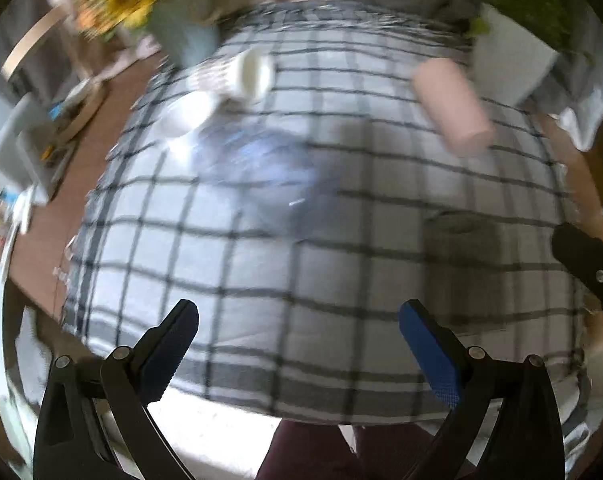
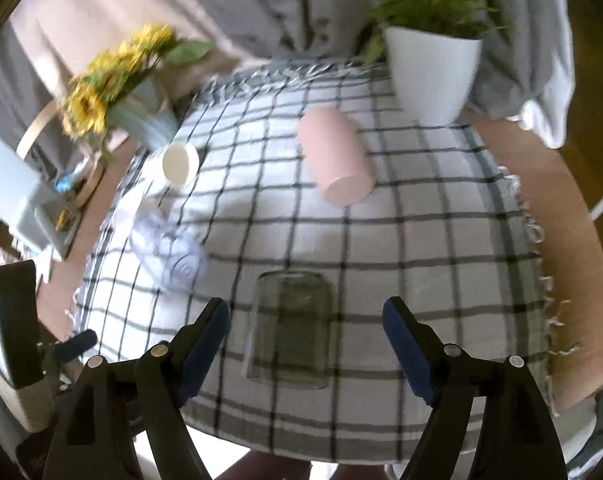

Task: Flip cup upside down

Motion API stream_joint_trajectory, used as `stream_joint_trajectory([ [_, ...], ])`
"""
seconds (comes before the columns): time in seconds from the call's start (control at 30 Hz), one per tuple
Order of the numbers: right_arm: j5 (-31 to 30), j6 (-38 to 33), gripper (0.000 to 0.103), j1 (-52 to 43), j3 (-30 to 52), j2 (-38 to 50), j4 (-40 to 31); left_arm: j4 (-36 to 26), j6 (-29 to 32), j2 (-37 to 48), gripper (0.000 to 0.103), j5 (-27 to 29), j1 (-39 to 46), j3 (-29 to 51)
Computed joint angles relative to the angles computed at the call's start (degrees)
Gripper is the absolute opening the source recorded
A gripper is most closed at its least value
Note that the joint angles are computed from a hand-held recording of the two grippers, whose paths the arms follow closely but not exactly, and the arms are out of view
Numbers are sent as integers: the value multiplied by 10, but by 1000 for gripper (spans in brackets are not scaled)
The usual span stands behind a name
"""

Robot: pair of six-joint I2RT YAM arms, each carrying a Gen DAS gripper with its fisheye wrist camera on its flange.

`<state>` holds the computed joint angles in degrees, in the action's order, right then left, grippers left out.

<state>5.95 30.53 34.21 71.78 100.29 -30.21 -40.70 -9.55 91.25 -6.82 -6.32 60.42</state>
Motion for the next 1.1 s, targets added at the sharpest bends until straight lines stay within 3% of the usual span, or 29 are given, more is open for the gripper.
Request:
stream_joint_trajectory([
  [0.2, -12, 20, 79, -65, -38, -28, -1, -28, 0, 86, 101, 50, -56, 95],
  [0.53, -62, 32, 79, -156, -75, -18, 24, -82, -4, 233, 95, 88, -89, 240],
  [0.83, -76, 35, 79, -187, -81, 7, 39, -135, -26, 322, 68, 119, -91, 319],
  [1.1, -85, 36, 79, -189, -87, 10, 40, -139, -37, 334, 66, 111, -91, 344],
])
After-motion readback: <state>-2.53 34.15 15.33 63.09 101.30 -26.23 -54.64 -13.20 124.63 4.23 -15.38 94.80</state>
